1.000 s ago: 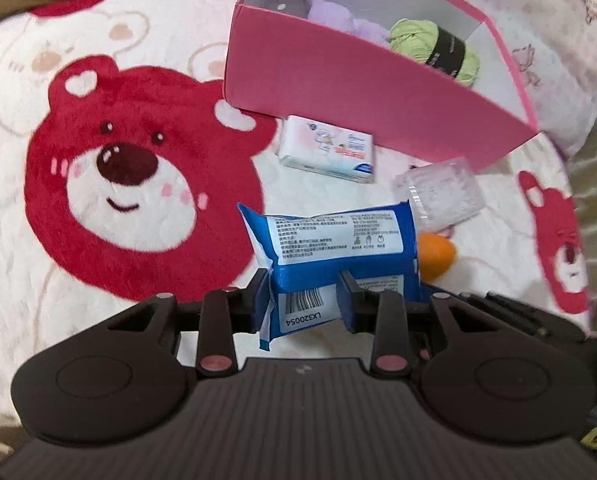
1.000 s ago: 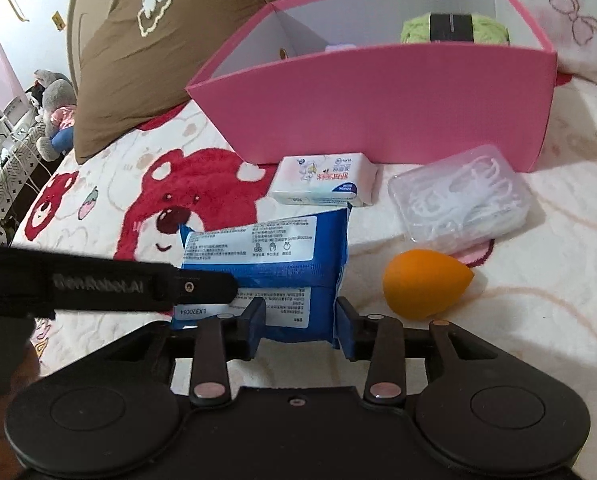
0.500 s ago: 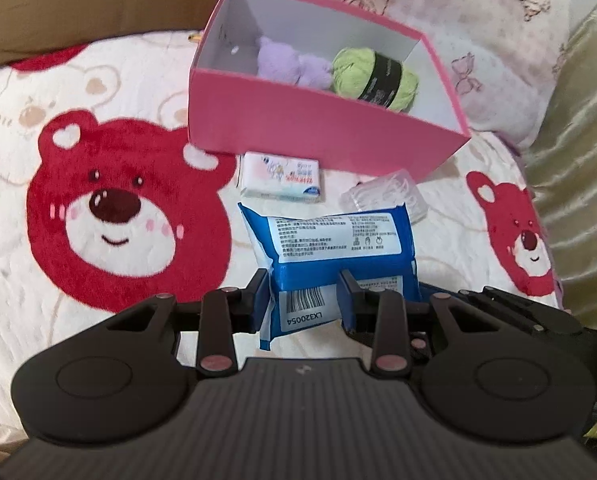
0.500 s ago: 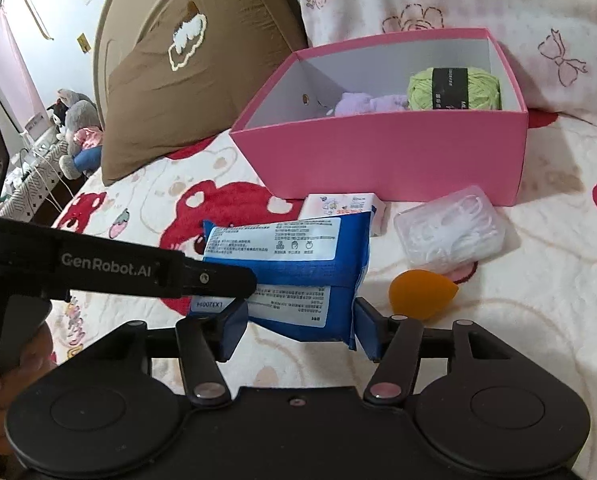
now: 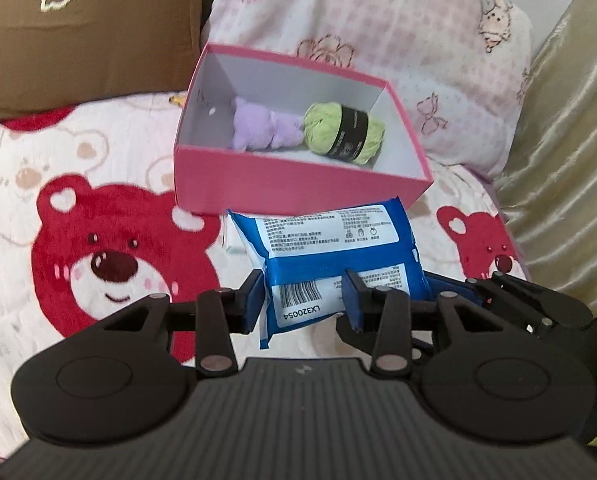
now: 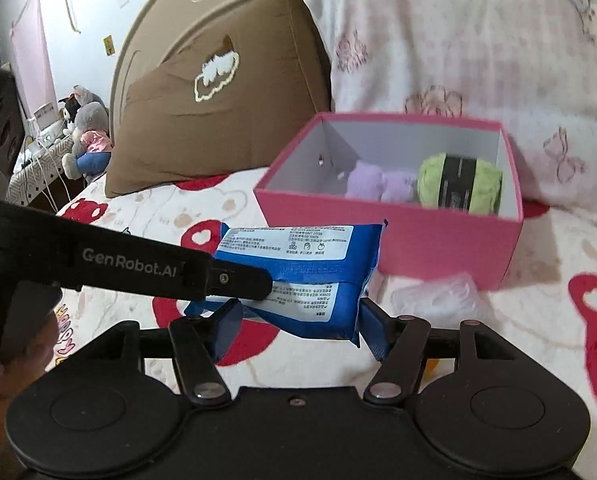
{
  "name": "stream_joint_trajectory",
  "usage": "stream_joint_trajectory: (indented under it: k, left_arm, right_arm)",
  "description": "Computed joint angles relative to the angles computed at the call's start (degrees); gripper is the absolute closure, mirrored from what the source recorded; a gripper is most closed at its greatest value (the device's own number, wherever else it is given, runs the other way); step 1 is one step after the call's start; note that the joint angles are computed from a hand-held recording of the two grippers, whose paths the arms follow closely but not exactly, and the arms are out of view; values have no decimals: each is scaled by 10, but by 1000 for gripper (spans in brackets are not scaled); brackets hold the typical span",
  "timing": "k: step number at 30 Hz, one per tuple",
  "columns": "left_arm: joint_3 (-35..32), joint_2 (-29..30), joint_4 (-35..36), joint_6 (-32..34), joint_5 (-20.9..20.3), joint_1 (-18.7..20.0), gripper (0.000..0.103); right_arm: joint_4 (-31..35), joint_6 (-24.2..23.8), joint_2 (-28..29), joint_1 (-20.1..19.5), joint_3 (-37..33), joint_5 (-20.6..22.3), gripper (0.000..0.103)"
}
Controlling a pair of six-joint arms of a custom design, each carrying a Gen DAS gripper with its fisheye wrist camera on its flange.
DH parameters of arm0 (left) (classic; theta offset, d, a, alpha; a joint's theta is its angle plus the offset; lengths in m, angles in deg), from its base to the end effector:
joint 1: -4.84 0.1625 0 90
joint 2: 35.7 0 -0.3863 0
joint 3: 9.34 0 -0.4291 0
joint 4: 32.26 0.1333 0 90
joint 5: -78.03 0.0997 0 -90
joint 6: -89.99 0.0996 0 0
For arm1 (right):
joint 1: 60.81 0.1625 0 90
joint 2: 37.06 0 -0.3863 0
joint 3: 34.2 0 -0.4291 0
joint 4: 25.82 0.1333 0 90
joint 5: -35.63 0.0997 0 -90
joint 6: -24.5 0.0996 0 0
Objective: Organize objects
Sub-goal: 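Lift the wipes packet with the left tool and carry it over the box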
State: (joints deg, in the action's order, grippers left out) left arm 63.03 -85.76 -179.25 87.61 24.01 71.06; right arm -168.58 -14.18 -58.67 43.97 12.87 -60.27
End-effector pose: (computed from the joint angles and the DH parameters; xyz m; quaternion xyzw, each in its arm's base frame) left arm -0.1361 -0.7846 0.2862 0.0781 0.9092 -0.3428 0.2230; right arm 0.3436 -0.8201 0.0780 0.4257 -0.8722 0.2202 0.0977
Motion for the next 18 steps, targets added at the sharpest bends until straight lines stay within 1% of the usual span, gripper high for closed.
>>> stream_joint_trajectory:
  k: [3, 6, 9, 11, 14, 17, 18]
  left_arm:
    - [-14, 7, 1, 17, 11, -6, 64]
    - [-41, 17, 17, 33, 17, -11, 64]
    - [-68, 33, 14, 77, 29, -17, 64]
    - [-98, 47, 28, 93, 37, -20, 64]
    - [-145, 66, 55, 100, 36, -21, 63]
    - [-197, 90, 81, 108, 29, -20, 63]
    - [-217, 98, 91, 104, 20, -18, 63]
  right_arm:
    - [-6, -12, 2, 6, -6, -6, 34]
    - [-7, -12, 8, 11, -19, -11, 33]
    - [0, -10, 20, 14, -46, -11, 32]
    - [17, -7, 35, 16, -79, -9, 32]
    - [45, 3, 58, 18, -131, -3, 32]
    - [74, 12, 82, 19, -185, 8, 32]
    - [82, 13, 90, 19, -204, 9, 31]
